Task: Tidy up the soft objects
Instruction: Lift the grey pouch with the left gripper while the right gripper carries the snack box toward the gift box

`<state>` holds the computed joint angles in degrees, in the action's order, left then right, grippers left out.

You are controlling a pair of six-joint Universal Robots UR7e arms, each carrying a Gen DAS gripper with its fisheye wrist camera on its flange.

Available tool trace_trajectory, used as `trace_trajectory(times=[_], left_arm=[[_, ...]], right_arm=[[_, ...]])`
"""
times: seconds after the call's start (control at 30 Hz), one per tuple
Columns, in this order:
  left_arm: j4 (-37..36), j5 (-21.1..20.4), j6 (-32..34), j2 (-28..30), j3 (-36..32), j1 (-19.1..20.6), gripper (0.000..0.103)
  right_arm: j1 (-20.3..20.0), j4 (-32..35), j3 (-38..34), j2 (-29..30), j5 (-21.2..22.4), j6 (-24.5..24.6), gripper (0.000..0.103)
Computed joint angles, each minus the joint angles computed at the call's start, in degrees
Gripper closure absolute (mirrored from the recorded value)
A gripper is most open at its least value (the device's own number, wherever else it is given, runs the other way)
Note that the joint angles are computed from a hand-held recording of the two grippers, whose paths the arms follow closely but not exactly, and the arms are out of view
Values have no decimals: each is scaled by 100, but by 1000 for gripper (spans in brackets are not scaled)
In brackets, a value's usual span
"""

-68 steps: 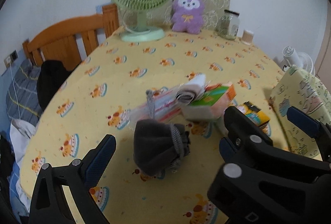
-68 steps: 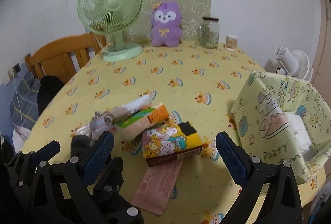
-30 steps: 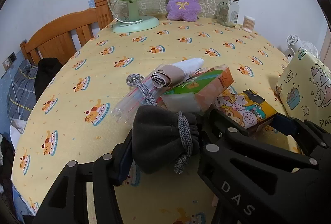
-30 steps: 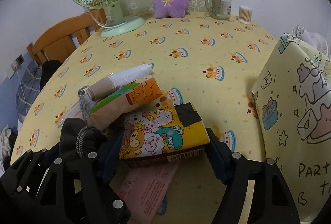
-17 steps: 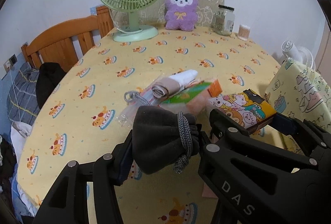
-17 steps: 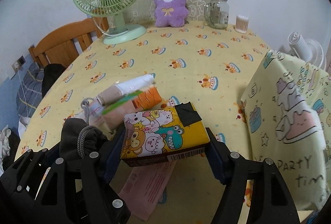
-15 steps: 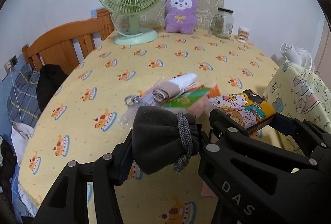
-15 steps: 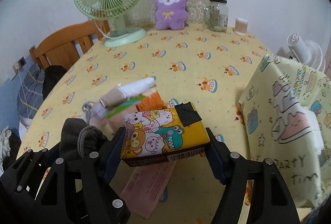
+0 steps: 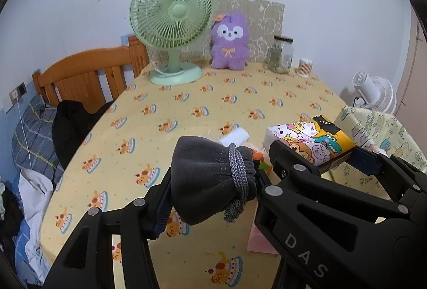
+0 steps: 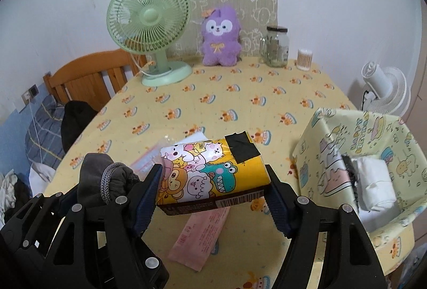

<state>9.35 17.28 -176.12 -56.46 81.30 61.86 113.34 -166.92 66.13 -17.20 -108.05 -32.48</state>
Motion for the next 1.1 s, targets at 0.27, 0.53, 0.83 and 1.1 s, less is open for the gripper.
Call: trace_trajectory(times=[0.27, 0.53, 0.83, 1.1], left_arm=[[-555, -134, 532, -280, 279, -231, 44], [-1164, -218, 1132, -509, 506, -425, 44], [-1771, -244, 1696, -655, 698, -589, 44], [-1881, -128, 1839, -544, 594, -649, 44]], right_arm=[[90, -282, 222, -221, 77, -10, 28], [148, -495, 446, -460, 152, -41, 29], [185, -708, 637, -675, 227, -80, 29], [131, -817, 683, -788, 208, -183, 29]])
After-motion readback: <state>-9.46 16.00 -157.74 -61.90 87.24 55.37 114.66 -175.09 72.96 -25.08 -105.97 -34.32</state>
